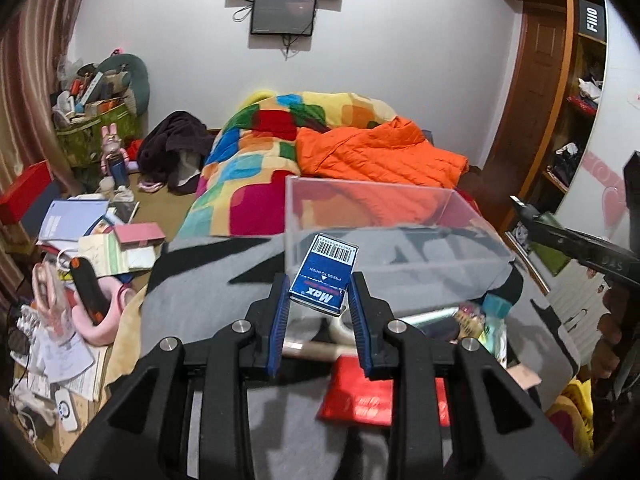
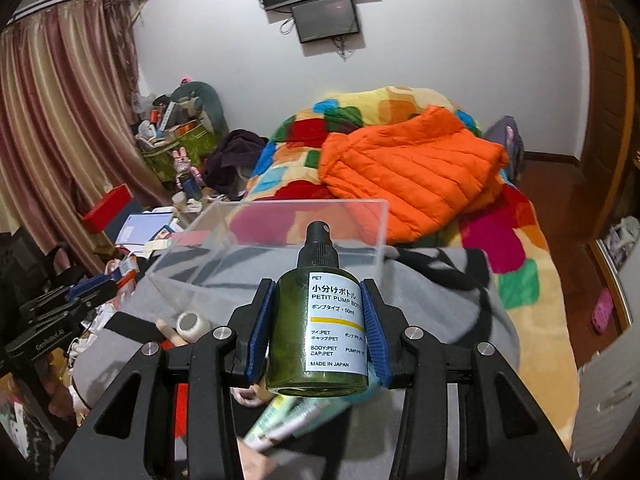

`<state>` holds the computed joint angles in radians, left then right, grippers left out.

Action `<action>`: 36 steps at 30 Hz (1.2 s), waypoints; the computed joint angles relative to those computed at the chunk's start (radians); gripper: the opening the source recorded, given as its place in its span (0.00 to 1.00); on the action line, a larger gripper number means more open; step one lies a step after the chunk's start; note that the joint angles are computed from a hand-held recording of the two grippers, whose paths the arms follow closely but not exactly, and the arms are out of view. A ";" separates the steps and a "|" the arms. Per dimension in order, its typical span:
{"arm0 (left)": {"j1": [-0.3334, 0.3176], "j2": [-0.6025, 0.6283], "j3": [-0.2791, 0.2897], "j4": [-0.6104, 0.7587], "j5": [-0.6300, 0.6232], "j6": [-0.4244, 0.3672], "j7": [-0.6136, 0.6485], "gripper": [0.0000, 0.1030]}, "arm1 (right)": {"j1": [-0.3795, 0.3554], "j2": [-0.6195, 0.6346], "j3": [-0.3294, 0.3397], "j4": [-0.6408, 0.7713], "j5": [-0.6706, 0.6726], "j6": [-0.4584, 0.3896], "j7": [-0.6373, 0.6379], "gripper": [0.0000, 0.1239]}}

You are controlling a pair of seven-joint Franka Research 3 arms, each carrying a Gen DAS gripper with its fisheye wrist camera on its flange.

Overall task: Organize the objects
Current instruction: 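Carry card and bottle into the clear box and open both tools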

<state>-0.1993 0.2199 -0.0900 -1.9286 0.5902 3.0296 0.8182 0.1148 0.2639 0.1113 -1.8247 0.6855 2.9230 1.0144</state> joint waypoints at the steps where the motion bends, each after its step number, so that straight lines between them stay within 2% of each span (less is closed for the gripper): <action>1: 0.004 0.013 -0.009 0.018 -0.011 -0.008 0.014 0.29 | 0.004 0.013 -0.003 0.019 -0.011 -0.012 0.006 0.31; 5: 0.016 0.070 -0.040 0.095 -0.073 -0.050 0.087 0.29 | 0.020 0.075 -0.019 0.102 -0.078 -0.065 0.047 0.31; 9: 0.058 0.139 -0.109 0.187 -0.204 -0.116 0.233 0.29 | 0.013 0.147 -0.021 0.205 -0.117 -0.157 0.088 0.31; 13: 0.054 0.199 -0.123 0.278 -0.277 -0.196 0.325 0.29 | 0.015 0.214 -0.030 0.295 -0.160 -0.235 0.139 0.31; 24: 0.018 0.329 -0.121 0.472 -0.376 -0.352 0.450 0.29 | 0.062 0.332 -0.081 0.450 -0.354 -0.318 0.268 0.31; 29: 0.009 0.353 -0.114 0.511 -0.387 -0.380 0.463 0.29 | 0.067 0.371 -0.085 0.501 -0.398 -0.361 0.296 0.31; 36: 0.005 0.354 -0.106 0.512 -0.395 -0.379 0.468 0.30 | 0.090 0.361 -0.098 0.481 -0.456 -0.343 0.315 0.32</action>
